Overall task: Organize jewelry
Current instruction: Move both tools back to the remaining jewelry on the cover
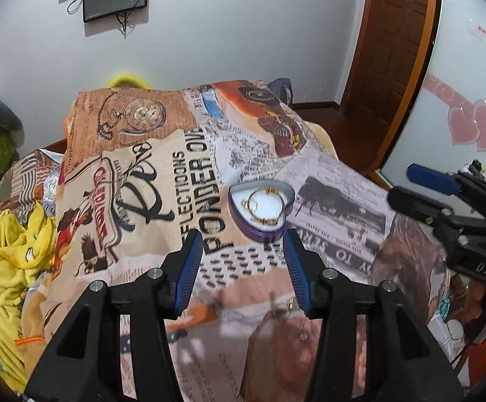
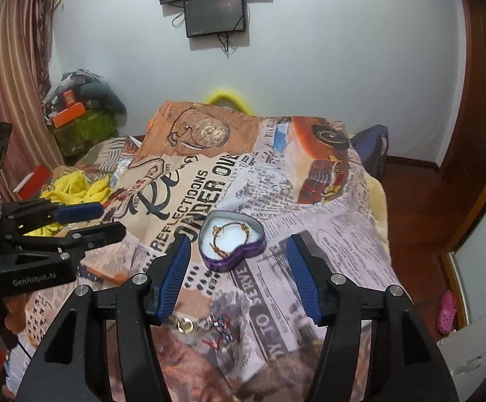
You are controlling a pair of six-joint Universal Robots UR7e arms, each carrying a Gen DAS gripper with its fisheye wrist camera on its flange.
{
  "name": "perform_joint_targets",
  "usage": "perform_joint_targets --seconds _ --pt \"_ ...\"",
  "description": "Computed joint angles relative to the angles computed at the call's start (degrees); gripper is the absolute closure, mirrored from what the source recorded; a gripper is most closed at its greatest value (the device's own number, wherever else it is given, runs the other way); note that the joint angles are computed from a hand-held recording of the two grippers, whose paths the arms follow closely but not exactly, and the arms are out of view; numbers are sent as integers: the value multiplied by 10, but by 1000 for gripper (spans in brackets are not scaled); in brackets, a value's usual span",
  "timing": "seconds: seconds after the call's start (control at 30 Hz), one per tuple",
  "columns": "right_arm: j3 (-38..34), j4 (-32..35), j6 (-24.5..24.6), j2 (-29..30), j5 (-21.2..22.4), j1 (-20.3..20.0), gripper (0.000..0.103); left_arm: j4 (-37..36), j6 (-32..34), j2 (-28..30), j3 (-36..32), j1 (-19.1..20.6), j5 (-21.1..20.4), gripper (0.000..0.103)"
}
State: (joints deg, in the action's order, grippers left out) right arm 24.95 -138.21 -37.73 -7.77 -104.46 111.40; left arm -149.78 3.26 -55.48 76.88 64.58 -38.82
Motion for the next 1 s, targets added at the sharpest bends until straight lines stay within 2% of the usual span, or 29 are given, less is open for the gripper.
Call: perform_joint_targets --seconds 0.27,0.63,0.8,1.0 --pt "114 -56 -7 -51 -26 -7 48 39 -41 -19 43 10 -9 54" --pt "159 3 18 -59 -71 -29 48 74 -94 -18 74 29 -73 54" --pt "173 34 44 -69 -66 -36 48 69 -84 -8 79 29 -80 54" --pt "182 40 48 -73 -63 -38 48 74 -78 0 82 30 -101 55"
